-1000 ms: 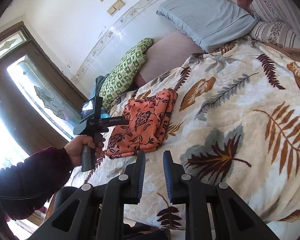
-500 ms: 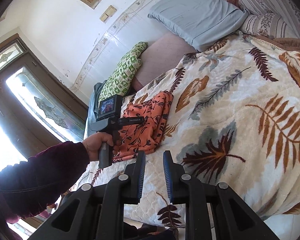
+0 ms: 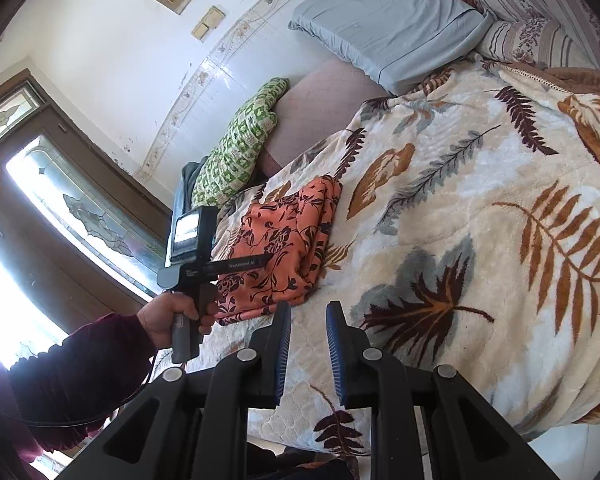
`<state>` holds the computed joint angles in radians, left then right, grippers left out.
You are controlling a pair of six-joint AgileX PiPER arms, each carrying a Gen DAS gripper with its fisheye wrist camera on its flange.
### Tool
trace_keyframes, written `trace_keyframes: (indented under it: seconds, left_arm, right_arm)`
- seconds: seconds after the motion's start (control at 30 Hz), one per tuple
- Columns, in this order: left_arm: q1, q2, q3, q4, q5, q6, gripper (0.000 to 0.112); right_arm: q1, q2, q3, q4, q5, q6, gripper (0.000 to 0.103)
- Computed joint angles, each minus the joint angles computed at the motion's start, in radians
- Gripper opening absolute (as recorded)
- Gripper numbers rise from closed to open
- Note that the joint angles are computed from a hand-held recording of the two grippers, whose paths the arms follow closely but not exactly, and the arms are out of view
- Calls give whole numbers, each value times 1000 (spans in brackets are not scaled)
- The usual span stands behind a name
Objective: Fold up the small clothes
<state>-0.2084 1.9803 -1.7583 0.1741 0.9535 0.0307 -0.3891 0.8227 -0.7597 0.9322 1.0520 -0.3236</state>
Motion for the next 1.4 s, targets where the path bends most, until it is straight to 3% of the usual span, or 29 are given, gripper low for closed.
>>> trace_keyframes:
  seconds: [0.1,0.3,0.47,0.57,0.77,0.97,1.03,1.17,1.2,1.3,1.4]
  left_arm:
    - [-12,34,-85,12,70,-12,103]
    - [27,5,-106,-94,17,16,103]
    - [17,87,-191,-122,95,67,103]
    - [6,82,-136,-104,34,74,103]
    - [55,32,-88,-186,11,164,103]
    - [219,-118,124,-256,-157,208,103]
    - [261,-103,139,-188,-178,140,103]
    - [372,22,-30,-405,33,238,103]
    - [380,30,-50,-426,46,257,103]
    - [377,1,-11,-421,-27,303,103]
    - [411,21,-43,-496,13,345,103]
  right_arm:
    - [21,10,-1,-3,-15,10,21]
    - [77,33,-6,-18,-54,36,21]
    - [126,59,-12,-21,-91,62,21]
    - [181,80,-15,-32,-131,89,21]
    - [365,151,-56,-146,-242,203,21]
    - [526,245,-103,-255,-337,328,21]
    - [587,296,-140,-333,-357,399,21]
    - [687,476,-293,-532,-389,577,21]
    - [708,541,-357,-570,-380,608,21]
    - [781,742,-594,-752,-349,759,21]
    - [831,918,-818,-878,-308,855,21]
